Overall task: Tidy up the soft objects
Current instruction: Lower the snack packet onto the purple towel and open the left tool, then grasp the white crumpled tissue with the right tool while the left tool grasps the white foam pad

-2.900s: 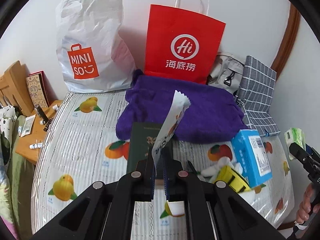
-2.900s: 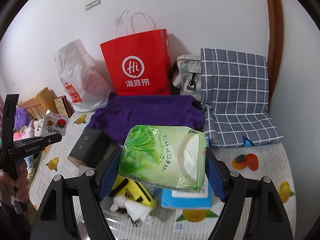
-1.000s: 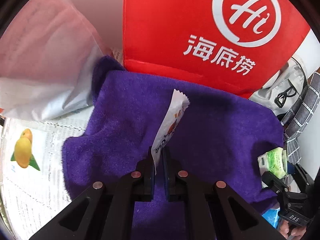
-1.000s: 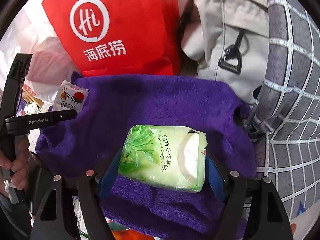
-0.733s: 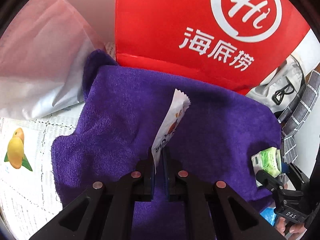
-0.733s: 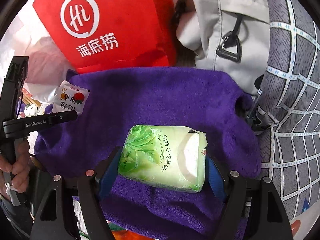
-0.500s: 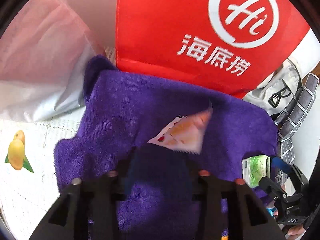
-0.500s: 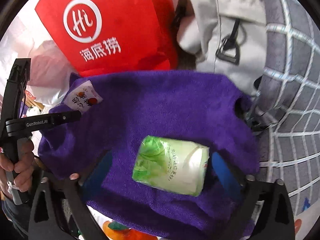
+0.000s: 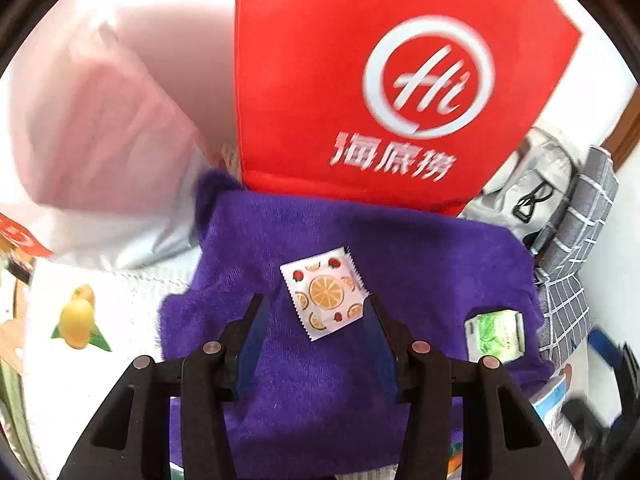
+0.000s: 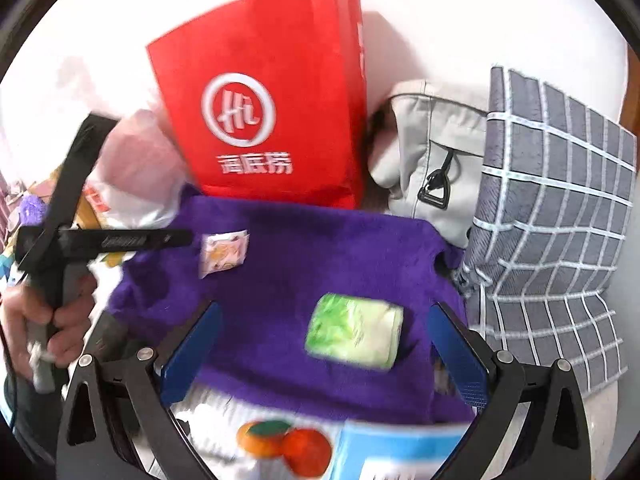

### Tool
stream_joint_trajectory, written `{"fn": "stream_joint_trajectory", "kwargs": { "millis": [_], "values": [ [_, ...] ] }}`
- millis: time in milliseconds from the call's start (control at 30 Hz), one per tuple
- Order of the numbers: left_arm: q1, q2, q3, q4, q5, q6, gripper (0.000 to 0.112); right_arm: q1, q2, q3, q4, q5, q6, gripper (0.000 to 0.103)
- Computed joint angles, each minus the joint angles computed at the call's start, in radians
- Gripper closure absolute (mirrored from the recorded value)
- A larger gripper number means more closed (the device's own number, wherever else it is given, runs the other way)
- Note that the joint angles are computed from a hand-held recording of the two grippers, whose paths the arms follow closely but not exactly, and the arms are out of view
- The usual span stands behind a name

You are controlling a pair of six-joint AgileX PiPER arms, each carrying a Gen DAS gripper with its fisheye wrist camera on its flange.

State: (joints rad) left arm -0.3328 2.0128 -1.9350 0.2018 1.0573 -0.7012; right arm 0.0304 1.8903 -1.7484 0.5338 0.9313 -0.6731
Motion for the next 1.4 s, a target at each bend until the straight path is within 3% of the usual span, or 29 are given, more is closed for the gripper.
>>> {"fn": "stream_joint_trajectory", "kwargs": {
  "millis": [133,300,367,400,533,600,833,900,933,967,1067,1133,1400],
  "values": [
    [-0.058,-0.076,0.045,0.103,0.007,-0.065,0.066,-0.054,-0.184,0.260,0.098,-0.008,-0.129,0.003],
    [-0.102,-0.212,0.205,0.099,-0.042,-0.121,0.066,-0.109,-0.401,0.545,0.146,-0.008,-0.247,0.017],
    [-0.132,-0.276,0.296,0.089,-0.075,-0.141,0.066,-0.132,-0.450,0.616,0.157,0.033,-0.294,0.042],
    [-0.145,-0.299,0.330,0.091,-0.083,-0.155,0.066,-0.132,-0.475,0.651,0.149,0.045,-0.305,0.046],
    [-0.234,-0.411,0.463,0.166,-0.058,-0.262,0.066,-0.133,-0.589,0.795,0.159,0.034,-0.414,0.046],
    [-0.271,-0.476,0.535,0.175,-0.055,-0.309,0.066,-0.122,-0.641,0.859,0.168,0.015,-0.463,0.042],
    [-0.401,-0.623,0.688,0.237,0.007,-0.486,0.066,0.050,-0.668,1.007,0.033,-0.252,-0.388,0.037],
    [-0.438,-0.650,0.710,0.247,0.034,-0.526,0.066,0.114,-0.665,1.047,-0.049,-0.332,-0.328,0.050],
    [-0.458,-0.662,0.717,0.251,0.053,-0.544,0.066,0.122,-0.673,1.060,-0.053,-0.339,-0.331,0.075],
    [-0.480,-0.672,0.724,0.260,0.074,-0.567,0.066,0.112,-0.682,1.069,-0.028,-0.321,-0.350,0.083],
    [-0.547,-0.693,0.744,0.292,0.119,-0.635,0.066,0.037,-0.729,1.085,0.092,-0.255,-0.445,0.083],
    [-0.586,-0.702,0.764,0.306,0.131,-0.686,0.066,-0.056,-0.775,1.087,0.190,-0.160,-0.525,0.083],
    [-0.673,-0.686,0.850,0.297,0.054,-0.834,0.066,-0.460,-0.898,1.098,0.325,0.199,-0.704,0.083]
  ]
}}
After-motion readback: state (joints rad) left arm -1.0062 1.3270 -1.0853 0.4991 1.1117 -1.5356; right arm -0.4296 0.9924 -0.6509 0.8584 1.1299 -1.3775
